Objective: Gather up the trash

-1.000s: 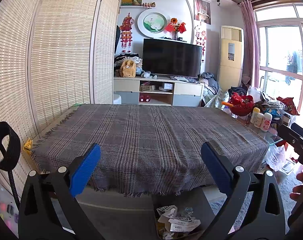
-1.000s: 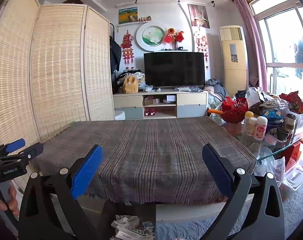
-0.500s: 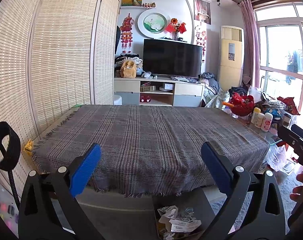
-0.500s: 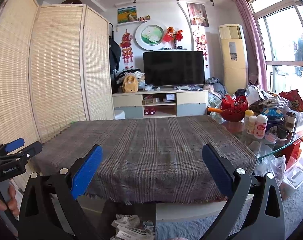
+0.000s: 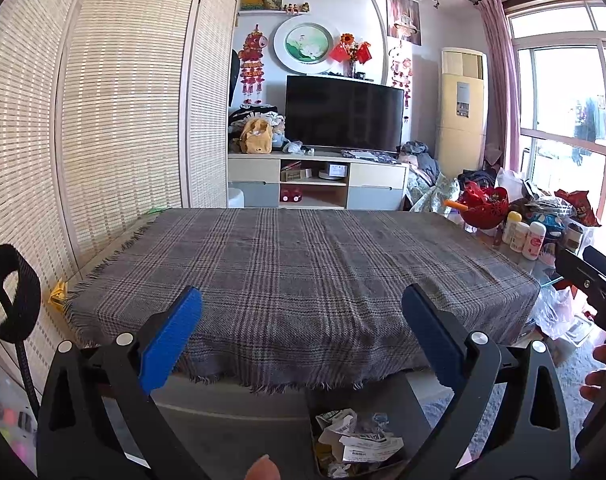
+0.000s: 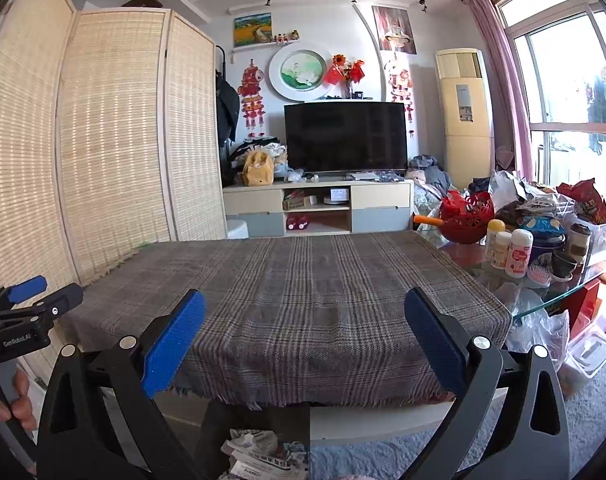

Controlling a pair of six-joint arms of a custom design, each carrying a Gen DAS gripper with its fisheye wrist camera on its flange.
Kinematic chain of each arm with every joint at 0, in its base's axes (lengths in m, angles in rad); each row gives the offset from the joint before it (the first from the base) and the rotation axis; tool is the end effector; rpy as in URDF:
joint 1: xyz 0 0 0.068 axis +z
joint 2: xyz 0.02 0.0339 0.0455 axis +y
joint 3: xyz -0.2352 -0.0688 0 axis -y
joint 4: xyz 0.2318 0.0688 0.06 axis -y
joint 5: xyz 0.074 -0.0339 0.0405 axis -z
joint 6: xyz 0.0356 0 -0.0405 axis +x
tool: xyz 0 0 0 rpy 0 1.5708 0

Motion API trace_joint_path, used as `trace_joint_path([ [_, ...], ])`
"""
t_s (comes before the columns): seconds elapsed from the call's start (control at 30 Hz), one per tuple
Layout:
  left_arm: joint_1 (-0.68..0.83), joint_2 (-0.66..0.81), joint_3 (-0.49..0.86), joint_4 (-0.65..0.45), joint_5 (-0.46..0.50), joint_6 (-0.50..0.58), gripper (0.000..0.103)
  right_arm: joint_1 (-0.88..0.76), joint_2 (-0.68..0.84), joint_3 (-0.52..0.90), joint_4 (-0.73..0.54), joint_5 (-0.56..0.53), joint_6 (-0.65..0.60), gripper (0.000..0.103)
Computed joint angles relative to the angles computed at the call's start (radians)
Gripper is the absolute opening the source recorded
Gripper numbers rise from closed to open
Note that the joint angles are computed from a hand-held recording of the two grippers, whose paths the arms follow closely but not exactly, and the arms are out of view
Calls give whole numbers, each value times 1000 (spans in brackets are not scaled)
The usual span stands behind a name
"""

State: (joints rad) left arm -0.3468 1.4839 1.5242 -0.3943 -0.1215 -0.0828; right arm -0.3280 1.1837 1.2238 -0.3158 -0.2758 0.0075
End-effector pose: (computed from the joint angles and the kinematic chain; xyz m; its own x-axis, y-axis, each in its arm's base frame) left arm 0.3131 -0.1086 0.3792 -0.3440 0.0370 -0.9383 0.2027 0.9786 -0.0357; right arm 0.2536 -0.0761 0.3711 -0.2572 0.0952 -0.9617 0.0638 0.9946 0.0813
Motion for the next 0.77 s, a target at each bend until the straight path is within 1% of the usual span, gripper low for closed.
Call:
trace_joint_path([
  [0.2,4,22,37,-40,35,-11,95,3,2,4,-6,3,-4,100],
  [0.47,2,8,22,-19,58,-4,95,9,9,15,-19,8,0,100],
  [0.63,7,32,62,-55,52,-13,95,9,14,22,-21,9,5,100],
  [0.7,9,34,64,-56,63,-10,95,10,16,23,-23,10,7,100],
  [0.77,4,35,64,-55,48,-2,95,15,21,30,-31,16,7,100],
])
